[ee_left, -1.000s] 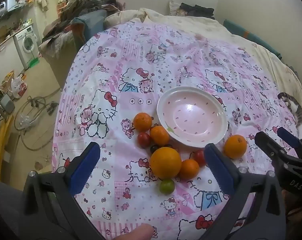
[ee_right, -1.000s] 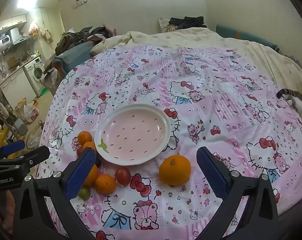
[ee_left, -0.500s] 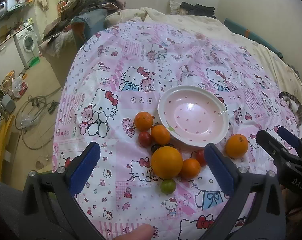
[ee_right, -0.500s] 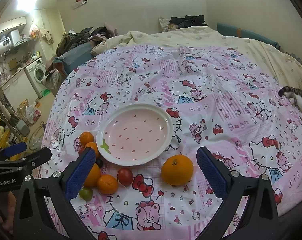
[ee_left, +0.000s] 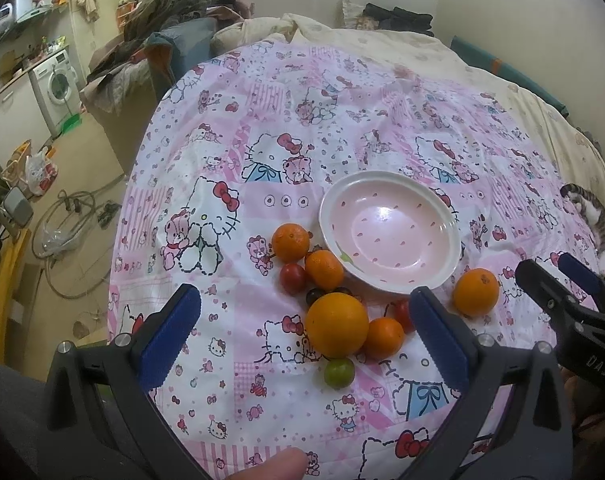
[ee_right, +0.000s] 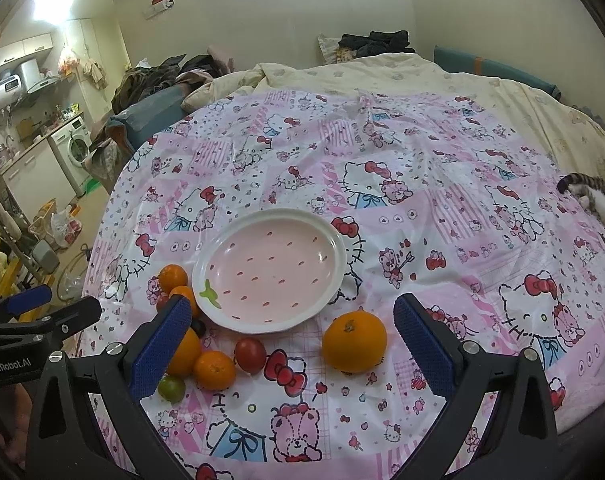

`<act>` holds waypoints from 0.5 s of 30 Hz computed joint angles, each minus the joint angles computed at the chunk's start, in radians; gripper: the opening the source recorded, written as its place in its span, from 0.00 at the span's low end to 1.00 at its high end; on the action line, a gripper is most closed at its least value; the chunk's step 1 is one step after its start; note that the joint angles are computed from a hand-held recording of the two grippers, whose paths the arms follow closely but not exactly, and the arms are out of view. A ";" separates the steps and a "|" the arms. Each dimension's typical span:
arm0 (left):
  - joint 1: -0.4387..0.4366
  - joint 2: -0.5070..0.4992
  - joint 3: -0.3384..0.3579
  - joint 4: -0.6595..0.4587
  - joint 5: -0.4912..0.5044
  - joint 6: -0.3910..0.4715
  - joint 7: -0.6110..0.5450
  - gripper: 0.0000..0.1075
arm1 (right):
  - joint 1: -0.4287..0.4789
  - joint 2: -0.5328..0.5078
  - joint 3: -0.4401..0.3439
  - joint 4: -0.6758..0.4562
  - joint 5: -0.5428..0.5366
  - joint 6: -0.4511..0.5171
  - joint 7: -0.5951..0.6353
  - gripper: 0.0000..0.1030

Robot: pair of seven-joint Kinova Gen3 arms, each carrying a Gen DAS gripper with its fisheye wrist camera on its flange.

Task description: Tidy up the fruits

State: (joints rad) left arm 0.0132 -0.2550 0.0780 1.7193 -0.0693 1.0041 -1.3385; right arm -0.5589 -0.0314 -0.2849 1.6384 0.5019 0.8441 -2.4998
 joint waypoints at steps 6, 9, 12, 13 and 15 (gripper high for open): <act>-0.001 0.003 -0.005 -0.002 0.006 0.001 -0.008 0.95 | 0.000 0.000 0.001 -0.001 -0.004 0.001 -0.002 1.00; -0.001 0.003 -0.007 -0.002 0.011 0.001 -0.011 0.95 | 0.002 -0.002 0.002 -0.002 -0.005 0.002 -0.004 1.00; -0.002 0.004 -0.015 0.003 0.021 -0.003 -0.021 0.95 | 0.004 -0.002 0.002 -0.003 -0.010 0.004 0.001 1.00; -0.003 0.003 -0.014 0.002 0.021 -0.003 -0.021 0.95 | 0.005 -0.002 0.003 -0.004 -0.012 0.005 0.002 1.00; -0.004 0.003 -0.015 0.005 0.023 -0.006 -0.023 0.95 | 0.006 -0.003 0.004 -0.004 -0.017 0.005 0.004 1.00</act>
State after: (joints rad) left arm 0.0094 -0.2525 0.0634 1.7244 -0.0467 0.9981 -1.3617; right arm -0.5525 -0.0341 -0.2811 1.6344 0.4850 0.8490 -2.4956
